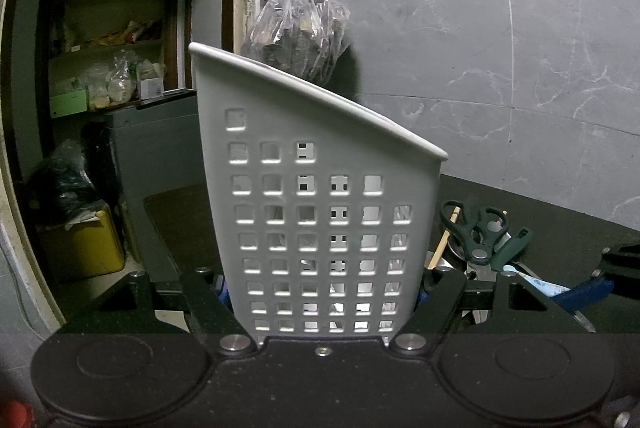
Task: Organize utensils
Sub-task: 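Lower the right tool back to the pile and grasp a metal fork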
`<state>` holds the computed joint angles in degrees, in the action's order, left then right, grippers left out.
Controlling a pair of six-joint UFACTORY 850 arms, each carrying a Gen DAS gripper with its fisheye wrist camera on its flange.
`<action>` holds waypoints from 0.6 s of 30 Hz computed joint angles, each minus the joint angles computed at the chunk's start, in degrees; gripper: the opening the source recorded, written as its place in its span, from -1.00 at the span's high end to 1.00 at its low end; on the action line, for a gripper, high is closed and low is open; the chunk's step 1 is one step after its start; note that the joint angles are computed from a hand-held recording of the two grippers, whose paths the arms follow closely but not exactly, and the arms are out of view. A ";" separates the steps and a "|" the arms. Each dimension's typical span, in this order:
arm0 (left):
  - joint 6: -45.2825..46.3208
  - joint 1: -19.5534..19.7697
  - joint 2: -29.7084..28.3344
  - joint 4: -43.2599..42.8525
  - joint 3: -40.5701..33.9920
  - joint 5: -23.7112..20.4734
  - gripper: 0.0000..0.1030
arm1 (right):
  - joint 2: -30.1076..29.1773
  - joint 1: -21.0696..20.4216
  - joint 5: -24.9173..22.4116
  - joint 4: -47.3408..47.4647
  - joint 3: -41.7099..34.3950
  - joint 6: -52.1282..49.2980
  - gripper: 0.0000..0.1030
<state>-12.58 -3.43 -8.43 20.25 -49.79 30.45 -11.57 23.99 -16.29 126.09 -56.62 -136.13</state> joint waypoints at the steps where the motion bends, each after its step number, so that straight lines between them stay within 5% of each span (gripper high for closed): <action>1: -0.03 0.01 0.00 0.07 -0.02 -0.02 -0.47 | -0.28 0.28 0.08 -2.04 -0.35 1.19 -0.95; 4: -0.01 -0.02 0.01 0.05 -0.03 -0.06 -0.47 | -1.27 0.76 -0.10 -11.18 -1.82 8.38 -0.91; 15: -0.63 0.23 -0.04 1.08 -0.04 0.03 -0.47 | -4.86 0.67 4.48 0.56 -8.43 -5.82 -0.76; 18: -0.47 0.30 -0.03 0.80 -0.06 -0.01 -0.47 | -7.26 -0.10 4.98 -3.99 -12.06 0.46 -0.70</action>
<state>-13.05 -3.14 -8.46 21.05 -49.85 30.44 -18.83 23.89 -11.30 122.10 -68.68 -135.67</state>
